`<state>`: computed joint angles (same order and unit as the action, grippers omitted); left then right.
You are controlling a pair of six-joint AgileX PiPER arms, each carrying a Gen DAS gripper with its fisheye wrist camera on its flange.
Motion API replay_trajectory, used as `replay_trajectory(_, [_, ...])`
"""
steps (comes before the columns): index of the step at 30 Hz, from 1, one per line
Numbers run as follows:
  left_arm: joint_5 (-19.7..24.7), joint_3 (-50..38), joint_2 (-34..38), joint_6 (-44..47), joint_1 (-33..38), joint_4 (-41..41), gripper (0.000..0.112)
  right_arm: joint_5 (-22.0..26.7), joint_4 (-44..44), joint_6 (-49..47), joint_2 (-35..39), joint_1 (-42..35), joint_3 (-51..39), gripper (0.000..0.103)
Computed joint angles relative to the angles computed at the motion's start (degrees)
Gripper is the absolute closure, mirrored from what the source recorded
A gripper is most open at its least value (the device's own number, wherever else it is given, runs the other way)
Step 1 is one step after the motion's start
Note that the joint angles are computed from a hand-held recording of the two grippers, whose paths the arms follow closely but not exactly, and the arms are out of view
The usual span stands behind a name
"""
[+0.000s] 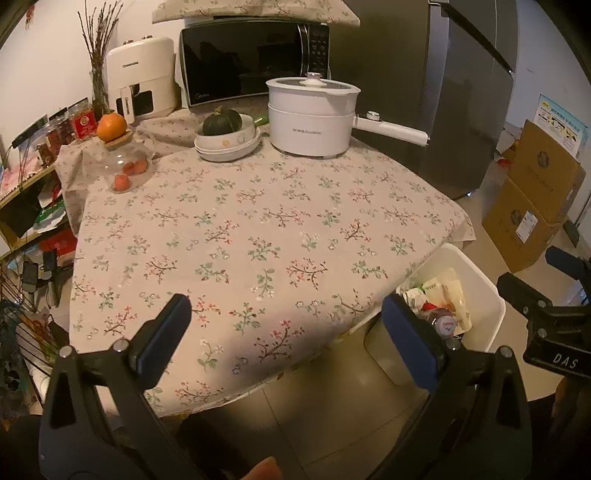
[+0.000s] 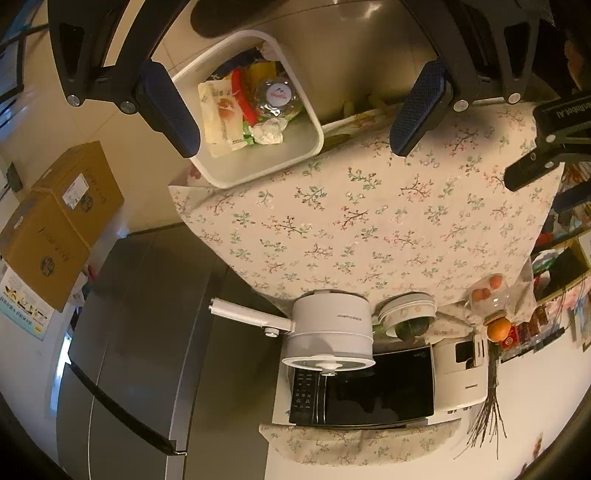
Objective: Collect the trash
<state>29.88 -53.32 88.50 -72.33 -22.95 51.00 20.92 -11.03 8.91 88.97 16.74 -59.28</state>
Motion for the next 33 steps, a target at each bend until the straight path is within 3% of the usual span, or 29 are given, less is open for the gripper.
replay_trajectory(33, [-2.84, 0.35, 0.24, 5.09, 2.26, -6.21, 0.01, 0.85, 4.38, -3.11, -0.17, -2.36, -0.19, 0.0])
